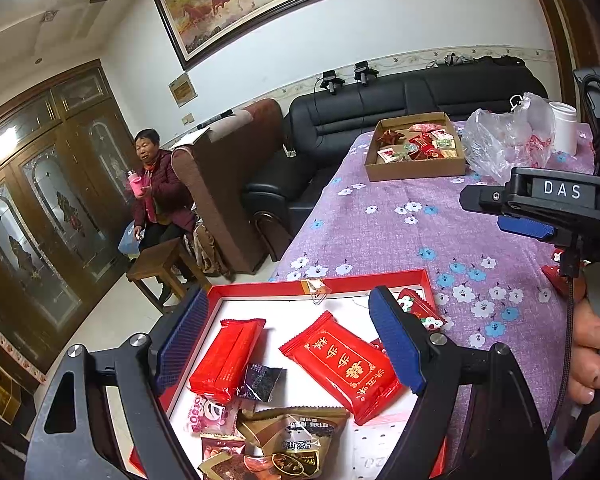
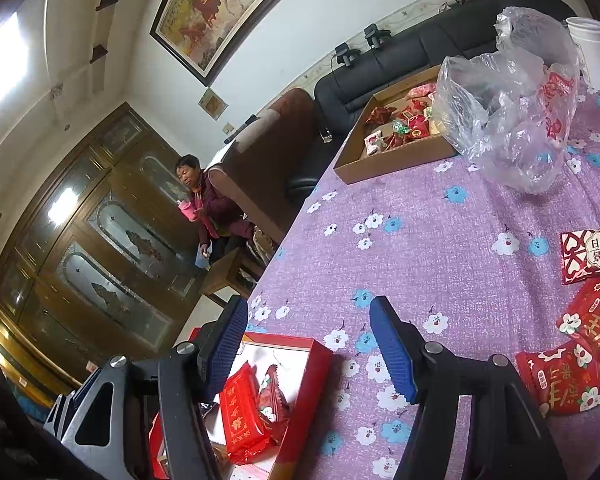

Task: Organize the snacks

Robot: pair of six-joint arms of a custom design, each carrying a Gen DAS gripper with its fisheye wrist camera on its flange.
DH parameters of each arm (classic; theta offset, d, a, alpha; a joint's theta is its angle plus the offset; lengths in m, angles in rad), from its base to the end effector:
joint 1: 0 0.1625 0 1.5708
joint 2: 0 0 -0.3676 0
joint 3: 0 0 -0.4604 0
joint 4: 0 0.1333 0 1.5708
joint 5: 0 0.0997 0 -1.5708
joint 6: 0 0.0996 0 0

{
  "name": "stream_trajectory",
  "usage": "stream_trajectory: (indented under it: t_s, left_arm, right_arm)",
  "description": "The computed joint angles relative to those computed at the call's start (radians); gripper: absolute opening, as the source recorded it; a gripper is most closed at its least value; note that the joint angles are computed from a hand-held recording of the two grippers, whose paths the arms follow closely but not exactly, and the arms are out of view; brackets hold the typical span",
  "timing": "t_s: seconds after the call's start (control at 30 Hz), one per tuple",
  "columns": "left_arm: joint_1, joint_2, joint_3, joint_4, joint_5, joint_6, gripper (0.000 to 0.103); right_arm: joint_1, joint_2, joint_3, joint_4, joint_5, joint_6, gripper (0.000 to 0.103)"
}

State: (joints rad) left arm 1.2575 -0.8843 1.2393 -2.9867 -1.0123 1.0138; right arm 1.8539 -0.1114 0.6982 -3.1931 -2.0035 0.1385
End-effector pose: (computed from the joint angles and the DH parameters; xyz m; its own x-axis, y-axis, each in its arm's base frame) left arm -0.0656 -0.8061 0.3326 -0.3742 0.2997 -0.8776 0.8853 0.3971 -0.2418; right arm 0.3330 -0.8168 -0.0119 -0.9828 0.1595 0.0931 -0.0069 0.4723 -0.8814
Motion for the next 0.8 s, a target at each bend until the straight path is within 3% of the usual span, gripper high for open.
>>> stream_trajectory:
  t_s: [0.6, 0.8]
  left_arm:
    - [0.002, -0.001, 0.004, 0.036, 0.008, -0.009, 0.083]
    - [-0.017, -0.034, 0.043, 0.141, -0.038, 0.014, 0.083]
  right_arm:
    - [-0.002, 0.000, -0.002, 0.009, 0.000, 0.001, 0.066]
    - [-0.005, -0.112, 0.141, 0.004, -0.026, 0.022, 0.066]
